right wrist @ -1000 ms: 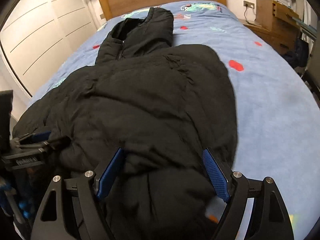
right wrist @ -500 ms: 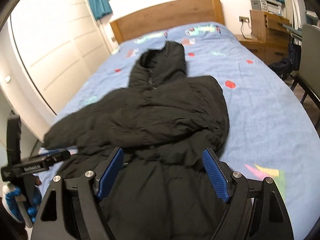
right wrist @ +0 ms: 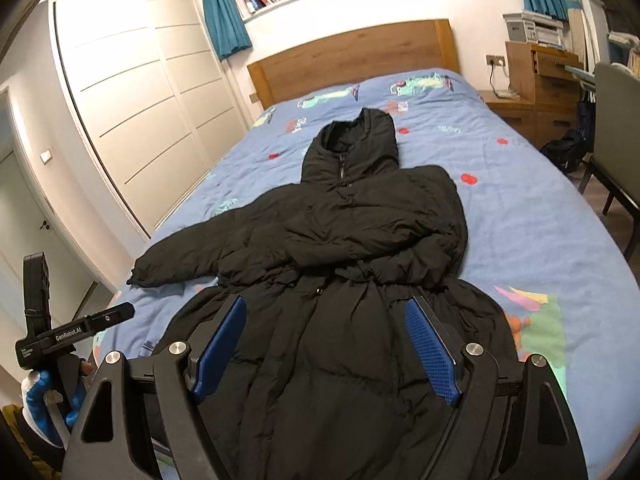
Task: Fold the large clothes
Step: 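Grasp the cuff of the other sleeve with the left tool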
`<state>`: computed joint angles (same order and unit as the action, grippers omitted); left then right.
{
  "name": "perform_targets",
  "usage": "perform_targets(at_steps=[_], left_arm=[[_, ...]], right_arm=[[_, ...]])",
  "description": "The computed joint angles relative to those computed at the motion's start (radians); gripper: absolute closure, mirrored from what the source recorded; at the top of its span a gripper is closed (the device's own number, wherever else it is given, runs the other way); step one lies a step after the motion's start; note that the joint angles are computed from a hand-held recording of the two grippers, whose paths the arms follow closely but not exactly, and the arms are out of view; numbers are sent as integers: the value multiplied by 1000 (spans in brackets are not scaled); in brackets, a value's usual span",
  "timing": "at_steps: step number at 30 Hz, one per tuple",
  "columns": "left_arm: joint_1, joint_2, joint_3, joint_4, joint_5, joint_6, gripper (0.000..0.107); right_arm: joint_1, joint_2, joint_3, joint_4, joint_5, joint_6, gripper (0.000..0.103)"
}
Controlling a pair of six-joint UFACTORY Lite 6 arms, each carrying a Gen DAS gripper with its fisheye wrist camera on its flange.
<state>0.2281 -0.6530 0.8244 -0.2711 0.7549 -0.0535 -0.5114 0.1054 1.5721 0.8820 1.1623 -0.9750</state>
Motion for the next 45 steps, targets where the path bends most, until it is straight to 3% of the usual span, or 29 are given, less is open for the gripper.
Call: perform_targets(at_steps=[4, 11, 21, 28, 34, 38, 45], left_arm=[[107, -60, -21, -19, 14, 31, 17], [353, -26, -59, -294, 48, 314, 17], [502, 178, -76, -393, -14, 507, 17], [678, 453, -9, -567, -55, 740, 17], [781, 795, 242, -712, -55, 842, 17], [799, 1068, 524, -746, -48, 800, 17], [780, 1486, 1055, -545, -76, 499, 17]], right_arm=[[-44, -45, -33, 35, 17, -34, 22], [-22, -35, -71, 26, -50, -21, 18], [40, 21, -102, -12, -155, 4, 17], [128, 127, -64, -69, -251, 64, 18], [229, 251, -2, -143, -332, 151, 18], [288, 325, 50, -194, -363, 213, 18], [330, 417, 138, -284, -390, 297, 18]])
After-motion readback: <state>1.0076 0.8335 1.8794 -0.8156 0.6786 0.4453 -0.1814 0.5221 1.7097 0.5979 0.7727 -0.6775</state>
